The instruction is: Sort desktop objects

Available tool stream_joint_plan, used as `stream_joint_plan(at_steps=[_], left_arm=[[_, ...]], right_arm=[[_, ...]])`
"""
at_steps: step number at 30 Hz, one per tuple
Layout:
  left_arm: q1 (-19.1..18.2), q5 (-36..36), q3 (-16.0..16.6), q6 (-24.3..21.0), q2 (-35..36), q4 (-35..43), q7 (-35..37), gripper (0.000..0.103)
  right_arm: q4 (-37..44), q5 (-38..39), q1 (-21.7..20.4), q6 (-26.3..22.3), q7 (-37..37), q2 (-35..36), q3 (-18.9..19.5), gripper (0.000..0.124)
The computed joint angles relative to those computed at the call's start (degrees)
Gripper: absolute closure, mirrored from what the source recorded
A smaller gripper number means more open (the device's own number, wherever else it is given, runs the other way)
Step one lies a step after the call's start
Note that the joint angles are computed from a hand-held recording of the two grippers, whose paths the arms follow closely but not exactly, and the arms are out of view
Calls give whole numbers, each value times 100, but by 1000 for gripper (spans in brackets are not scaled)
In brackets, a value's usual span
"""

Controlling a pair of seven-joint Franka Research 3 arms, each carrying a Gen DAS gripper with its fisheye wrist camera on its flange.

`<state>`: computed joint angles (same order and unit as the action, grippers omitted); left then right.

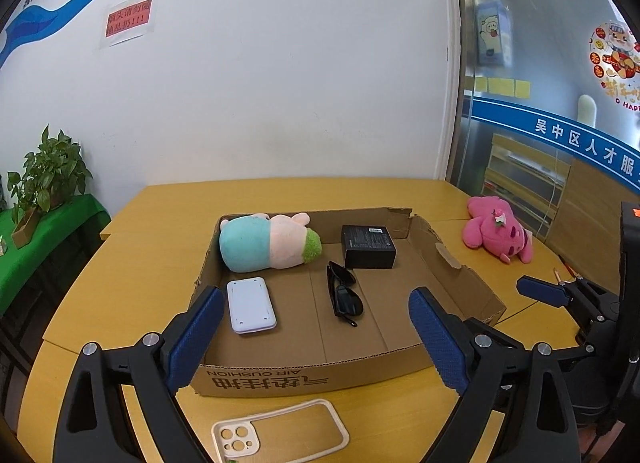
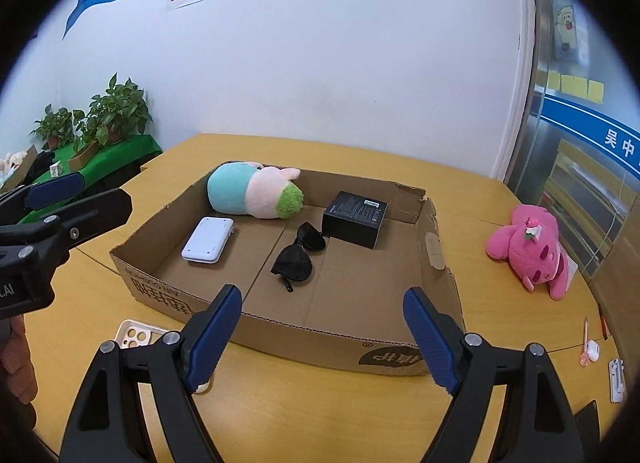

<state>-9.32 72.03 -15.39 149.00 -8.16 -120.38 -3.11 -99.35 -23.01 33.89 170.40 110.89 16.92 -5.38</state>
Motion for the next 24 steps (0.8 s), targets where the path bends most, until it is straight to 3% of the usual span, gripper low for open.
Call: stream_joint_plan(at_steps=[24], left_arm=[[68,-68,35,155,-83,-282,-184,7]], right_arm=[[-73,9,42,39,1,-6,26,41]])
